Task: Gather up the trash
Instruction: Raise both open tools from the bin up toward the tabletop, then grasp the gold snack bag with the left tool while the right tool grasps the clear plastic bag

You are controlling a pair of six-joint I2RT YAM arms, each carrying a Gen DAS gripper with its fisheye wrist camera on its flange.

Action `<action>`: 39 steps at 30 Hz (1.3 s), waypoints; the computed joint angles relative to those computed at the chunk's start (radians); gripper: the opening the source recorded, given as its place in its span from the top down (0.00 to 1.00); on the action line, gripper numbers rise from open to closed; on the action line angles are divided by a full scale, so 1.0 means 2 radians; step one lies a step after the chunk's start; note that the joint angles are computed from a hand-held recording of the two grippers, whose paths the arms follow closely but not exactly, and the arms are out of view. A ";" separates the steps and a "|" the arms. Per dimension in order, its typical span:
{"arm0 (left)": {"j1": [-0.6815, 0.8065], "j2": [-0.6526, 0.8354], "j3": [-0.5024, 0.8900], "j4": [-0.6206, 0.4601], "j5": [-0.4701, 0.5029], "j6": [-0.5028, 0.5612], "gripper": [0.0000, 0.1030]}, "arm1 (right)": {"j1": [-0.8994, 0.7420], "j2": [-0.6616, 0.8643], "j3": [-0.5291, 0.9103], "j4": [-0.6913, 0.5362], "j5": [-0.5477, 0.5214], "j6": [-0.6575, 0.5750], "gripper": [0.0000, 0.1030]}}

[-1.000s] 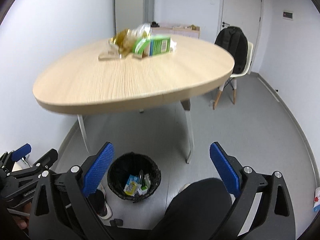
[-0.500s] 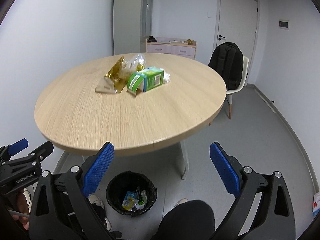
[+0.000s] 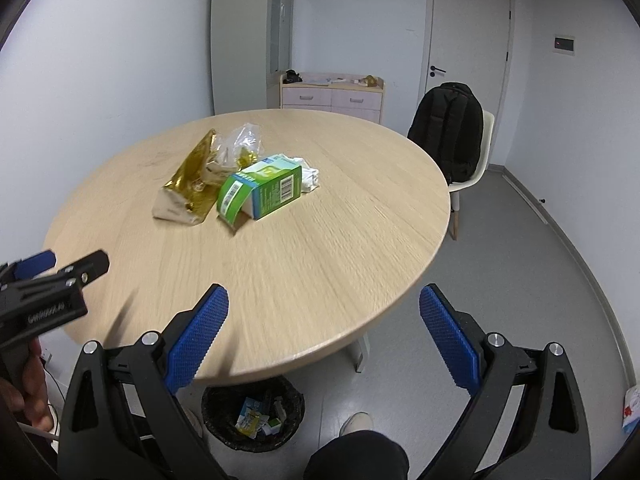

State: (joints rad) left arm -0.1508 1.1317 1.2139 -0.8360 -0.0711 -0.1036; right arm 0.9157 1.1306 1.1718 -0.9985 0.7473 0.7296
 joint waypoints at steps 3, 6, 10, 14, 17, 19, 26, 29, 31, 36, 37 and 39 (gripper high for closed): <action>-0.004 0.051 0.032 0.013 -0.002 0.002 0.06 | -0.038 0.007 0.000 0.035 -0.024 -0.050 0.10; -0.006 0.109 0.076 0.018 -0.008 0.005 0.06 | -0.073 0.023 0.009 0.063 -0.051 -0.091 0.10; -0.005 0.186 0.140 0.019 -0.008 0.013 0.07 | -0.117 0.053 0.028 0.096 -0.079 -0.137 0.10; -0.002 0.262 0.213 0.005 -0.001 0.030 0.15 | -0.154 0.087 0.047 0.125 -0.115 -0.170 0.10; 0.001 0.299 0.253 -0.009 0.005 0.036 0.25 | -0.179 0.124 0.074 0.142 -0.144 -0.198 0.10; 0.004 0.321 0.275 -0.018 0.011 0.039 0.33 | -0.191 0.145 0.095 0.150 -0.163 -0.212 0.10; 0.017 0.362 0.315 -0.050 0.040 0.053 0.95 | -0.201 0.243 0.210 0.150 -0.199 -0.260 0.10; 0.025 0.353 0.313 -0.058 0.038 0.045 0.98 | -0.194 0.285 0.263 0.141 -0.205 -0.278 0.10; 0.032 0.351 0.318 -0.067 0.036 0.045 0.98 | -0.192 0.310 0.298 0.130 -0.207 -0.281 0.11; 0.055 0.344 0.328 -0.078 0.023 0.053 0.98 | -0.185 0.375 0.389 0.090 -0.225 -0.273 0.11; 0.062 0.343 0.328 -0.077 0.018 0.051 0.98 | -0.186 0.397 0.422 0.069 -0.228 -0.265 0.12; 0.075 0.344 0.330 -0.078 0.021 0.055 0.98 | -0.188 0.431 0.474 0.035 -0.236 -0.249 0.12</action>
State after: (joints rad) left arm -0.0007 1.8202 1.8739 -0.9928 -0.0284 0.0074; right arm 0.5402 1.9933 2.1191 -0.9292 0.2755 0.2307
